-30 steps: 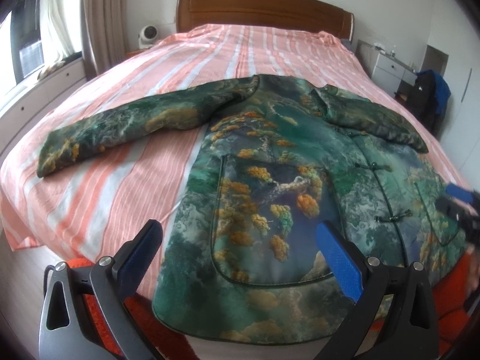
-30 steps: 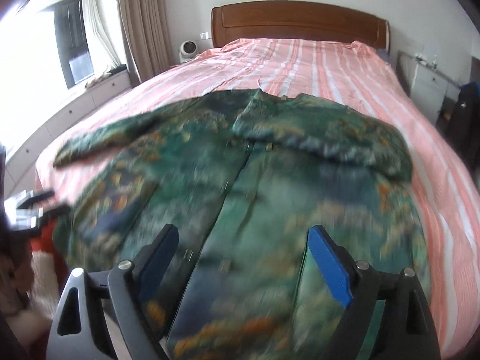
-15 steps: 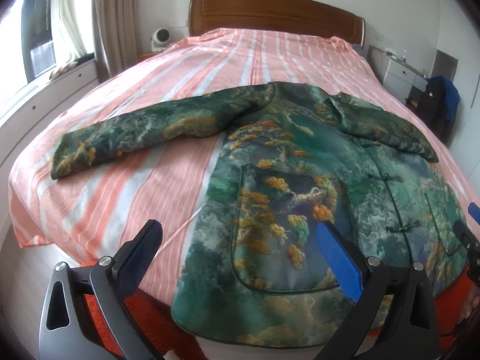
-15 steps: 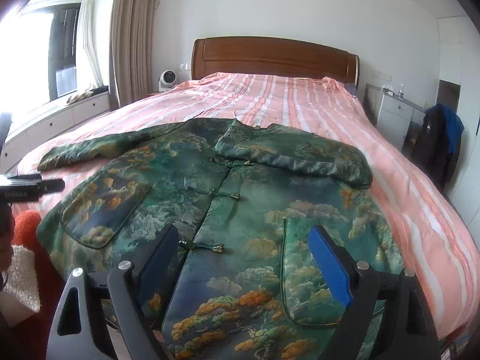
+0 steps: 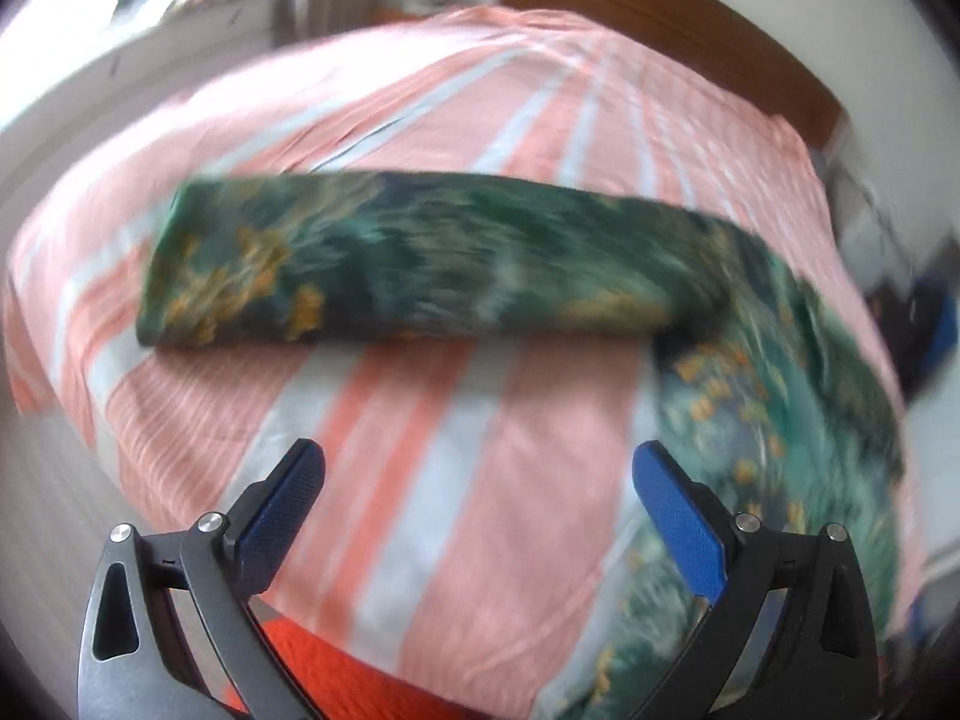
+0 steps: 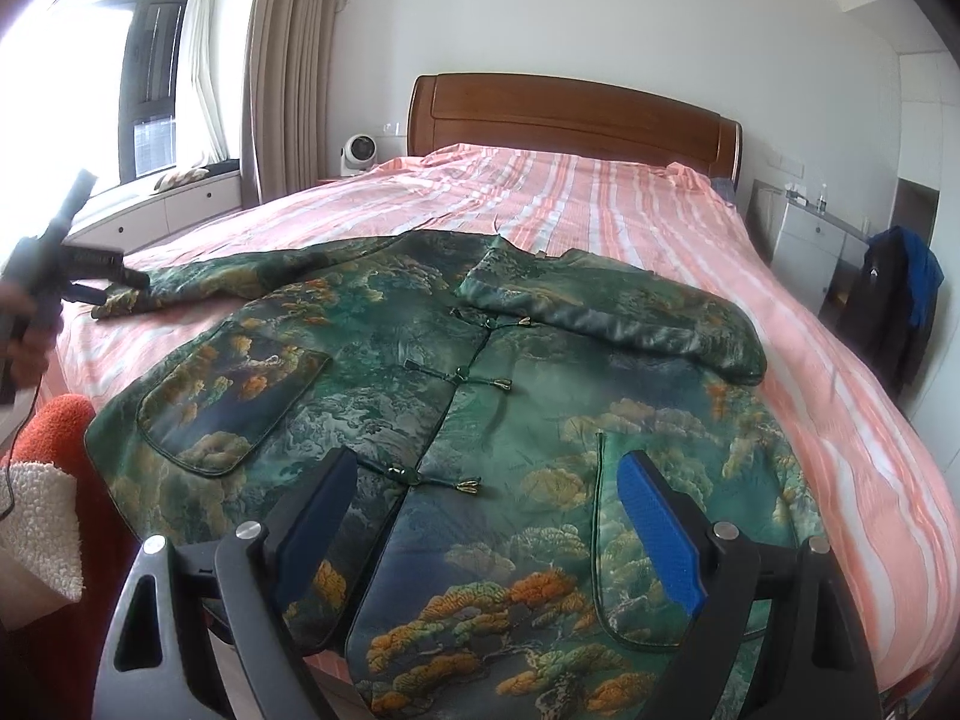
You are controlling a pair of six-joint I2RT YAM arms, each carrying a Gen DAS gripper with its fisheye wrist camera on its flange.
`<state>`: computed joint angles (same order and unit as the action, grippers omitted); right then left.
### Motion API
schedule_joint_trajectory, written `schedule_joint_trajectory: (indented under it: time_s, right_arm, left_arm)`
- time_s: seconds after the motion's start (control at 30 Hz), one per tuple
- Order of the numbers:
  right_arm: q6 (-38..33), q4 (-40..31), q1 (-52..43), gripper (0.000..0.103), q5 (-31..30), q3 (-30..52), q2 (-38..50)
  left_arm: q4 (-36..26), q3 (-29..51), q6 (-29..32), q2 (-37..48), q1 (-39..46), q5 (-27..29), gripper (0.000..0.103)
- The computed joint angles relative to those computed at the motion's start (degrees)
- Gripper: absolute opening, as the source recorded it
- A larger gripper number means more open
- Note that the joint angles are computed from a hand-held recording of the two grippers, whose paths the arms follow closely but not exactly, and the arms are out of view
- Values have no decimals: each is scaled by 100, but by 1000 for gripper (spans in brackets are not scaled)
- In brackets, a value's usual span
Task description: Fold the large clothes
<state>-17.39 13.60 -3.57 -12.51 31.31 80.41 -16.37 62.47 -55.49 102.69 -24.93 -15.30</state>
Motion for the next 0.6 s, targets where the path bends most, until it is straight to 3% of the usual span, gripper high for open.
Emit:
schedule_joint_trajectory:
  time_s: [0.1,0.2,0.37,0.47,0.57,0.6]
  right_arm:
    - [10,-4,-23,88,-19,-15,-40]
    - [26,54,-55,88,-43,-52,-73]
    - [49,17,29,88,-40,25,86]
    - [-5,48,149,88,34,7,117]
    - [-11,37,267,88,106,22,172]
    - [-7,35,290,88,107,22,173]
  left_arm:
    - [813,-1031,-462,-507,1064,768,102]
    - [1079,-1570,-616,-715,1711,713,102]
    - [898,-1449,-465,-358,2105,586,102]
    - [794,-999,-10,-41,1908,392,100]
    - [221,-305,122,409,1747,-65,82]
    - [-158,-14,22,577,1684,-394,61]
